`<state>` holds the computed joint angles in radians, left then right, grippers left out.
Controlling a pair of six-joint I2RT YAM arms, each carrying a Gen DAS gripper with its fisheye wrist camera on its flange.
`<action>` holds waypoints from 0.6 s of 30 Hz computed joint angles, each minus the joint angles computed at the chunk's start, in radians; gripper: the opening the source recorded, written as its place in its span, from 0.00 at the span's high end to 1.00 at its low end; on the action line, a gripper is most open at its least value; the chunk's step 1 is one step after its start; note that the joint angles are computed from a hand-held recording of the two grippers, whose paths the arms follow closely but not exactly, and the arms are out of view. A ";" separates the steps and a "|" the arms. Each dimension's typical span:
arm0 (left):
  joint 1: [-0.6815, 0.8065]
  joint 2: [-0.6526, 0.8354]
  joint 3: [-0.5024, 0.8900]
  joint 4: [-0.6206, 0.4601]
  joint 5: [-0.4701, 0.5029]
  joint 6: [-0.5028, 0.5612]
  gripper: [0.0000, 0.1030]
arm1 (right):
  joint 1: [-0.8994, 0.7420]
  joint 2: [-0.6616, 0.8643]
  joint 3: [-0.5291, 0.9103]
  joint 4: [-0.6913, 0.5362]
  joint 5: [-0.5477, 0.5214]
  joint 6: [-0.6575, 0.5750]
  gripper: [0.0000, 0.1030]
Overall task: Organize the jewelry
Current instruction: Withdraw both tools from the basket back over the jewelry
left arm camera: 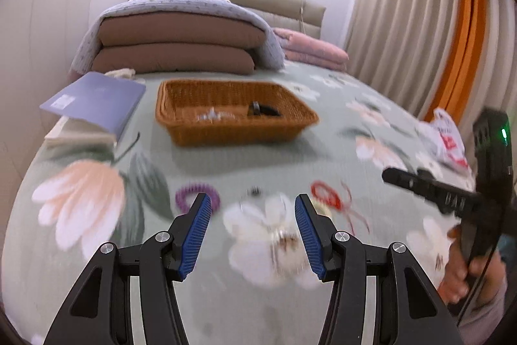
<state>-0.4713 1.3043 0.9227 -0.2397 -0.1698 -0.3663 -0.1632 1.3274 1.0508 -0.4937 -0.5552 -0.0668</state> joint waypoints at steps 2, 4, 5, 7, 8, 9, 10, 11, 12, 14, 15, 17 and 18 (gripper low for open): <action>-0.029 -0.034 -0.038 -0.009 -0.015 -0.022 0.46 | -0.046 -0.015 -0.030 -0.015 -0.052 0.007 0.80; -0.057 -0.064 -0.076 -0.011 -0.018 -0.049 0.46 | -0.082 -0.037 -0.061 -0.023 -0.081 -0.002 0.63; -0.070 -0.075 -0.091 -0.011 -0.023 -0.061 0.46 | -0.098 -0.042 -0.068 -0.030 -0.102 -0.008 0.40; -0.102 -0.093 -0.118 -0.016 -0.042 -0.083 0.46 | -0.133 -0.065 -0.095 -0.036 -0.158 -0.018 0.23; -0.115 -0.095 -0.124 -0.019 -0.053 -0.091 0.46 | -0.128 -0.070 -0.095 -0.038 -0.153 -0.016 0.23; -0.127 -0.095 -0.129 -0.021 -0.062 -0.099 0.46 | -0.118 -0.077 -0.091 -0.047 -0.126 -0.022 0.23; -0.134 -0.096 -0.132 -0.022 -0.065 -0.107 0.46 | -0.113 -0.086 -0.090 -0.062 -0.095 -0.038 0.23; -0.139 -0.098 -0.136 -0.022 -0.064 -0.115 0.46 | -0.094 -0.086 -0.081 -0.067 -0.054 -0.041 0.23; -0.142 -0.098 -0.137 -0.023 -0.062 -0.119 0.46 | -0.082 -0.104 -0.086 -0.068 0.000 -0.052 0.23; -0.146 -0.094 -0.133 -0.027 -0.069 -0.123 0.46 | -0.059 -0.135 -0.098 -0.055 0.100 -0.054 0.20; -0.151 -0.090 -0.129 -0.030 -0.074 -0.126 0.46 | -0.053 -0.146 -0.103 -0.048 0.138 -0.056 0.17; -0.152 -0.078 -0.123 -0.031 -0.071 -0.129 0.46 | -0.052 -0.160 -0.115 -0.037 0.183 -0.072 0.16; -0.150 -0.066 -0.116 -0.032 -0.067 -0.129 0.46 | -0.054 -0.156 -0.109 -0.042 0.189 -0.082 0.16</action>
